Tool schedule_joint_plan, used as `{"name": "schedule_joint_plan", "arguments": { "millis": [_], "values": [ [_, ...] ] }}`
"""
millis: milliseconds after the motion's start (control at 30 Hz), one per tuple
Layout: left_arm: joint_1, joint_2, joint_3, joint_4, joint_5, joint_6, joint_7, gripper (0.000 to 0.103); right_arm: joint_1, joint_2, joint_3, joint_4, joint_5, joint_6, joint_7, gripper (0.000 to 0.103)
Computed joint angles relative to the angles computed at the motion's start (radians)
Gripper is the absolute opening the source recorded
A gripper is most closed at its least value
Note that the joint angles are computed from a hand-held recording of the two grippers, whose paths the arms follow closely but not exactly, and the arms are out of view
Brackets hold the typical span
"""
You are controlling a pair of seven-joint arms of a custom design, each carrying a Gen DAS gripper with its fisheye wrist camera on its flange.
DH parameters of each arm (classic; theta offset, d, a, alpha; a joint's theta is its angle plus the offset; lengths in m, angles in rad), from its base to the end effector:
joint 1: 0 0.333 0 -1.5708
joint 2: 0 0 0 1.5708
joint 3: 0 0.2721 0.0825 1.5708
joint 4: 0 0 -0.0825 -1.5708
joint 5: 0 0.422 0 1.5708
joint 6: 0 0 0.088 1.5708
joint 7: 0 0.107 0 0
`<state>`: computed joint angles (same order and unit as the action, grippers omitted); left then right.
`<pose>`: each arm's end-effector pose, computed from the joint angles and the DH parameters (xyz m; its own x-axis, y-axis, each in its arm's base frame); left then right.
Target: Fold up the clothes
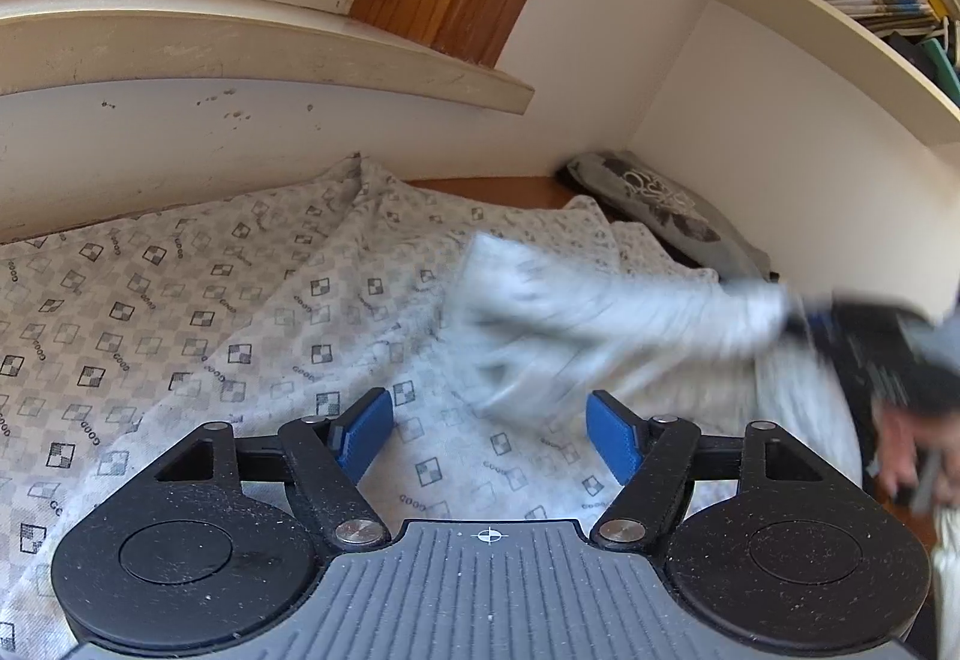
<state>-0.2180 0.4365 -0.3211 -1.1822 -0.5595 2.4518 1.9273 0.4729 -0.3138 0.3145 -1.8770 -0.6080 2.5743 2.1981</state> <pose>0.6711 -0.3330 0.6124 -0.6231 -0.6733 0.3979 -0.6331 0.1355 -0.7621 0.3682 0.4227 0.7071 0.4291 -0.8910 0.1485 -0.3201 -0.3037 -0.8974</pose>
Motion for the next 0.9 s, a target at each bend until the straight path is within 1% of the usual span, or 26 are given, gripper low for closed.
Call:
{"name": "schedule_joint_plan", "arguments": {
  "millis": [33, 67, 133, 167, 233, 300, 367, 467, 500, 533, 633, 700, 733, 800, 900],
  "values": [
    [0.000, 0.000, 0.000, 0.000, 0.000, 0.000, 0.000, 0.075, -0.049, 0.011, 0.045, 0.034, -0.096, -0.072, 0.091, 0.015],
    [0.001, 0.001, -0.001, 0.002, -0.001, -0.002, 0.000, 0.075, -0.070, 0.015, 0.066, 0.052, -0.160, -0.127, 0.149, 0.017],
    [0.001, 0.002, -0.001, 0.004, -0.001, -0.004, 0.001, 0.076, -0.064, -0.024, 0.055, 0.017, -0.188, -0.141, 0.186, 0.047],
    [0.000, 0.003, 0.000, 0.005, 0.001, -0.005, 0.001, 0.076, -0.060, -0.062, 0.047, -0.024, -0.191, -0.123, 0.212, 0.048],
    [-0.001, 0.002, 0.001, 0.005, 0.006, -0.005, 0.003, 0.076, -0.044, -0.146, 0.032, -0.113, -0.159, -0.100, 0.226, 0.048],
    [-0.002, -0.001, 0.001, 0.001, 0.009, -0.004, 0.005, 0.076, -0.040, -0.232, 0.041, -0.200, -0.141, -0.096, 0.246, 0.048],
    [-0.003, -0.001, 0.002, 0.001, 0.012, -0.004, 0.005, 0.077, -0.022, -0.311, 0.045, -0.281, -0.099, -0.085, 0.251, 0.048],
    [-0.005, -0.001, 0.003, 0.002, 0.017, -0.005, 0.005, 0.077, 0.001, -0.401, 0.064, -0.374, -0.041, -0.083, 0.261, 0.045],
    [-0.006, -0.001, 0.004, 0.002, 0.019, -0.005, 0.005, 0.077, 0.003, -0.420, 0.077, -0.392, -0.030, -0.092, 0.267, 0.034],
    [-0.006, -0.001, 0.004, 0.003, 0.020, -0.005, 0.005, 0.077, 0.003, -0.439, 0.093, -0.409, -0.023, -0.103, 0.277, 0.029],
    [-0.007, 0.000, 0.004, 0.004, 0.024, -0.005, 0.005, 0.077, -0.019, -0.512, 0.144, -0.470, -0.023, -0.099, 0.388, 0.029],
    [-0.007, 0.001, 0.004, 0.005, 0.025, -0.005, 0.006, 0.077, -0.027, -0.571, 0.163, -0.523, -0.017, -0.049, 0.498, 0.029],
    [-0.007, 0.001, 0.004, 0.006, 0.024, -0.006, 0.006, 0.078, -0.030, -0.591, 0.174, -0.538, -0.015, -0.034, 0.538, 0.029],
    [-0.006, 0.002, 0.003, 0.007, 0.023, -0.008, 0.008, 0.078, -0.030, -0.594, 0.193, -0.534, -0.014, -0.036, 0.562, 0.029],
    [-0.005, 0.004, 0.002, 0.010, 0.021, -0.012, 0.012, 0.079, -0.023, -0.558, 0.206, -0.499, -0.018, -0.040, 0.549, 0.029]
  ]
}}
